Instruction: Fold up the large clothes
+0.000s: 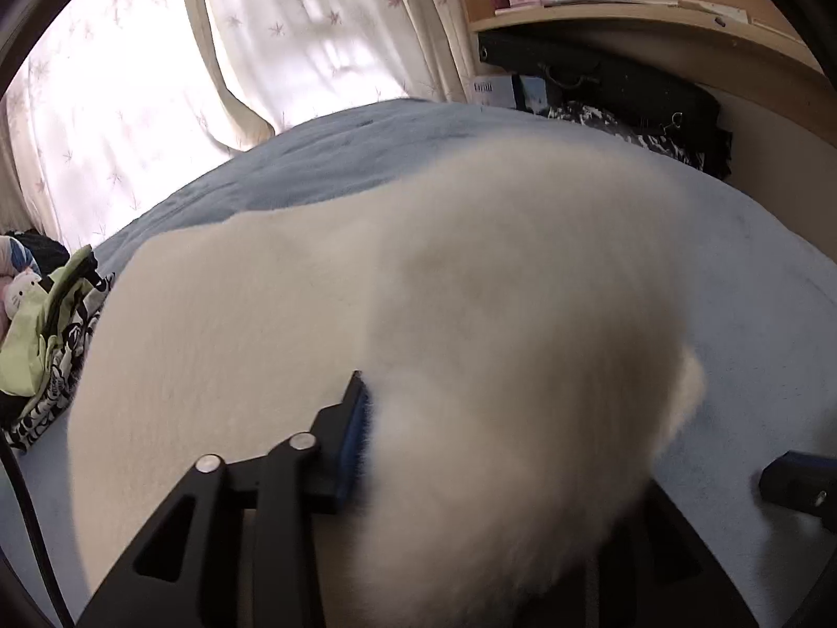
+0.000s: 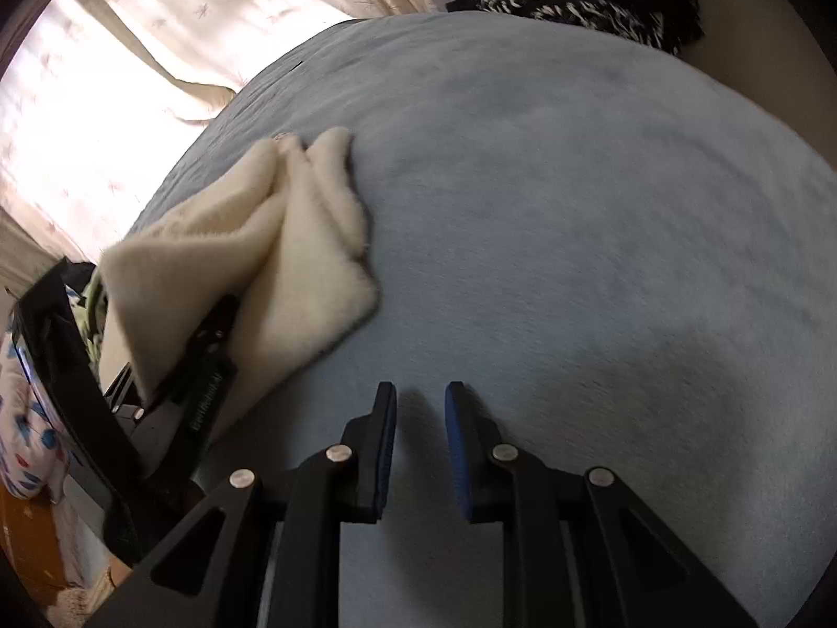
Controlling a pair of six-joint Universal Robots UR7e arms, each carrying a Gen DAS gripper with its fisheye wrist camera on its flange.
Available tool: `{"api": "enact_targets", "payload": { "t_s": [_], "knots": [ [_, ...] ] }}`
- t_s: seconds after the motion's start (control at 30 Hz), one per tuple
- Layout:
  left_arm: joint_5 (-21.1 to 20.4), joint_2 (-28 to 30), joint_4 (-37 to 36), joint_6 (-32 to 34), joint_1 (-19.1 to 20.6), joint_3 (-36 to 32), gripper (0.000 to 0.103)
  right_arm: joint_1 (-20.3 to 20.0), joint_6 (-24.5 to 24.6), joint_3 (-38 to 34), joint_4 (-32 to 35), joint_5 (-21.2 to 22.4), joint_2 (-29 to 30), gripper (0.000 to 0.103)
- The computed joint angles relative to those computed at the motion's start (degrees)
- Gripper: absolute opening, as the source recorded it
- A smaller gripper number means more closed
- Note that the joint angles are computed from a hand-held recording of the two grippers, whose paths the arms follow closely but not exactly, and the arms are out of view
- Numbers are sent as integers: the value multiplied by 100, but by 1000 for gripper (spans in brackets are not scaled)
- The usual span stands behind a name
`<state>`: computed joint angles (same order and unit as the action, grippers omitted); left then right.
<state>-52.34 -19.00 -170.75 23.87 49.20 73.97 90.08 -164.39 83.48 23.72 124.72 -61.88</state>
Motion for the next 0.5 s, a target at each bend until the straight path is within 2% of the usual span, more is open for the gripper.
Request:
{"api": "enact_targets", "payload": {
  "t_s": [0.07,0.13,0.17,0.27,0.33,0.4,0.43,0.5],
  "knots": [
    [-463,-235,764,-585,72,-78,65,42,-58,-77,42,73,73,19],
    [-981,-516,1473,-1082,133,-97,76,113,-179,-191,89,151,140,22],
    [-1057,-594,1626,-1175,127,-73,80,135,-213,-232,83,100,158,22],
    [-1237,-995,1944,-1370,44,280,81,154,-325,-190,16,-119,55,26],
    [-1400,-1345,1906,-1438,9,661,81,263,-421,-258,-1,-53,47,38],
    [-1520,-1733,1804,-1528,9,1054,81,308,-530,-295,-36,-132,-12,45],
    [-1535,-1840,1756,-1554,58,1119,82,307,-555,-343,3,-236,-29,45],
    [-1301,-2121,1505,-1763,97,1399,83,304,-542,-529,181,-525,-15,46]
  ]
}}
